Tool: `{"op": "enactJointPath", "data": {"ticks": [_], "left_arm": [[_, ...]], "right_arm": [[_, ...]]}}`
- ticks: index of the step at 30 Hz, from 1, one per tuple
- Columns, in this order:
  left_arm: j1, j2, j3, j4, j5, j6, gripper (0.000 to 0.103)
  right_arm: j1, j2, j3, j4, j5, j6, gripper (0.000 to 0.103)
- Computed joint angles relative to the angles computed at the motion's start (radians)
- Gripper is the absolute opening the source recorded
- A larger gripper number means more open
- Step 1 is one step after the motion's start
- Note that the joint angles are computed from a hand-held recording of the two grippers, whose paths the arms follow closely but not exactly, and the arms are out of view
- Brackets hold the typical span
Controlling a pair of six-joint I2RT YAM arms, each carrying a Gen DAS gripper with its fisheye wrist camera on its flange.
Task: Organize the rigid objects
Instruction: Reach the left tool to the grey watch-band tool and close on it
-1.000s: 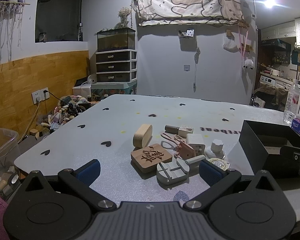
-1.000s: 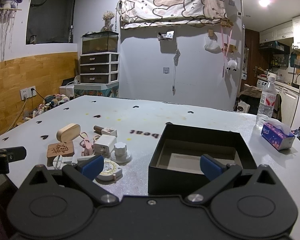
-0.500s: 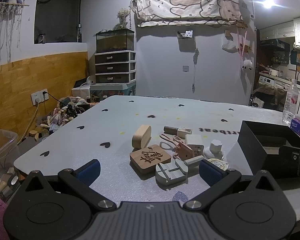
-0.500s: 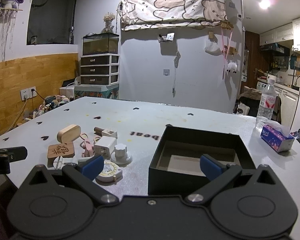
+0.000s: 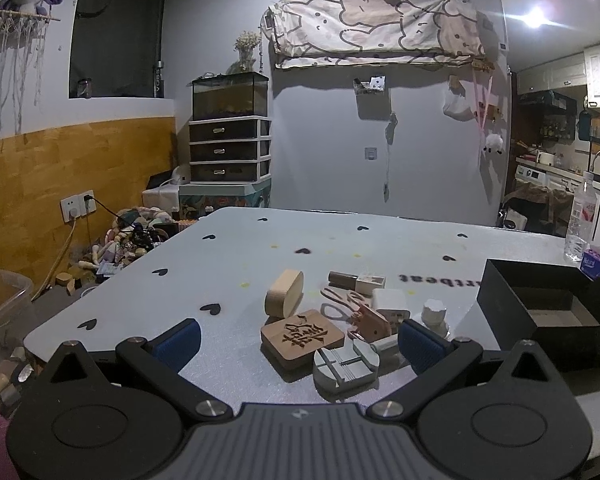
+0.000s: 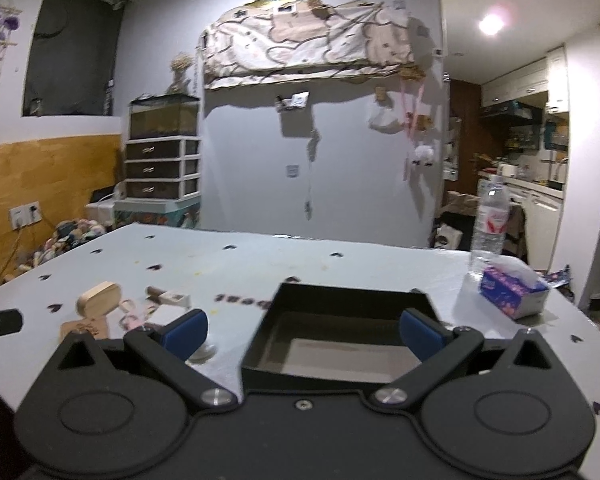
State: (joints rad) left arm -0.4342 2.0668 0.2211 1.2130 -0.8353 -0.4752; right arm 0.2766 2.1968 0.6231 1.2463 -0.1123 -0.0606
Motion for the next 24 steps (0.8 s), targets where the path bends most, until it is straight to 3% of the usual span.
{"op": "enactJointPath", "data": {"ticks": [5,8,12,17,21,24], "left_arm": [[0.039,0.127,0.042,0.113,0.010,0.048,0.103],[0.072,0.178,0.073,0.128,0.071,0.067,0.103],[0.115,0.223,0.134,0.074,0.173,0.065,0.103],[0.142,0.275,0.241,-0.047,0.225,0.047,0.103],[0.177,0.300,0.331,-0.147,0.251,0.039,0.103],[0.201,0.319,0.397,-0.217,0.276,0.024,0.103]], "right_arm": [[-0.043,0.042,0.018,0.050,0.041,0.024,0.103],[-0.075,0.071,0.051,0.043,0.058,0.039,0.103],[-0.120,0.118,0.104,0.041,0.072,0.051,0.103],[-0.159,0.151,0.188,-0.062,0.084,0.035,0.103],[-0.178,0.160,0.306,-0.282,0.094,0.027,0.102],[-0.197,0.183,0.367,-0.348,0.060,0.049,0.086]]}}
